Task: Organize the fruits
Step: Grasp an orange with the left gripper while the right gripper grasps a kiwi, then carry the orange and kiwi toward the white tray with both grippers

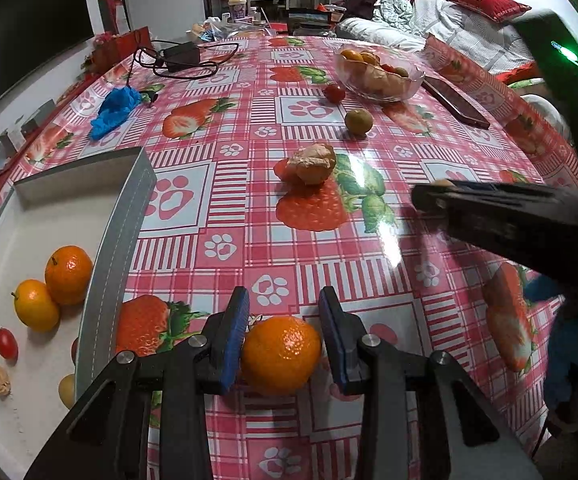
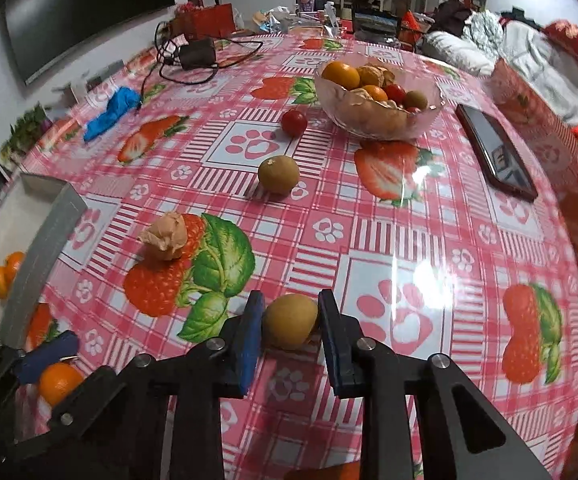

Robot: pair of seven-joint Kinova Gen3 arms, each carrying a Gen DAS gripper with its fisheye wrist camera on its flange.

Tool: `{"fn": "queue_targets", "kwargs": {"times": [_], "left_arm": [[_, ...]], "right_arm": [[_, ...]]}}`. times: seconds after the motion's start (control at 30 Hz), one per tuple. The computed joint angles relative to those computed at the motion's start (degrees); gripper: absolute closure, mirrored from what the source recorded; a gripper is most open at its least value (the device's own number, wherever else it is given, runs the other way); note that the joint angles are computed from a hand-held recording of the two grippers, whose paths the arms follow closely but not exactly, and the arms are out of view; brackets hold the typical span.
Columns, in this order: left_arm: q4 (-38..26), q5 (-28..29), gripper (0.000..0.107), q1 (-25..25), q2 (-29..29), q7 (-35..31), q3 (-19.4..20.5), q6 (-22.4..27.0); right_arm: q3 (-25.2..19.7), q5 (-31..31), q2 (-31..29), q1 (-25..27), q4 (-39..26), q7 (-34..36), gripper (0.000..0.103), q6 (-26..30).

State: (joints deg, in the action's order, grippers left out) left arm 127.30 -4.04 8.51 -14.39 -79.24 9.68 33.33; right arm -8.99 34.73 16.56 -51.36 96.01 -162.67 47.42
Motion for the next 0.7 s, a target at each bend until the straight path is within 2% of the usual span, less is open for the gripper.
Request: {"fn": "queue_targets", "kwargs": {"times": [0.1, 0.2, 0.5, 0.7], "left_arm": [[0.30, 0.33, 0.069, 0.25, -0.53, -0.42, -0.27, 0.22], [1.03, 1.72, 0.069, 0.97, -1.69, -1.91, -1.34, 0.56], [2.94, 9.70, 0.073, 2.19, -6.82, -9.82, -7.48, 4.82], [2.79, 10.44, 0.074, -0.27, -7.71, -9.96, -5.77, 6.49]], "right_arm": [[-0.61, -1.09, -3.45, 0.64, 4.58, -2.10, 0.074, -3.42], [-1.97, -0.25, -6.53, -0.04, 8.47, -6.18, 0.074, -3.46], [-8.71, 6.45, -10.52, -3.29, 14.74, -20.61, 0.074, 2.13], [-10.48, 6.22, -11.82, -2.43, 16.24, -22.85, 0.074, 1.24]]}}
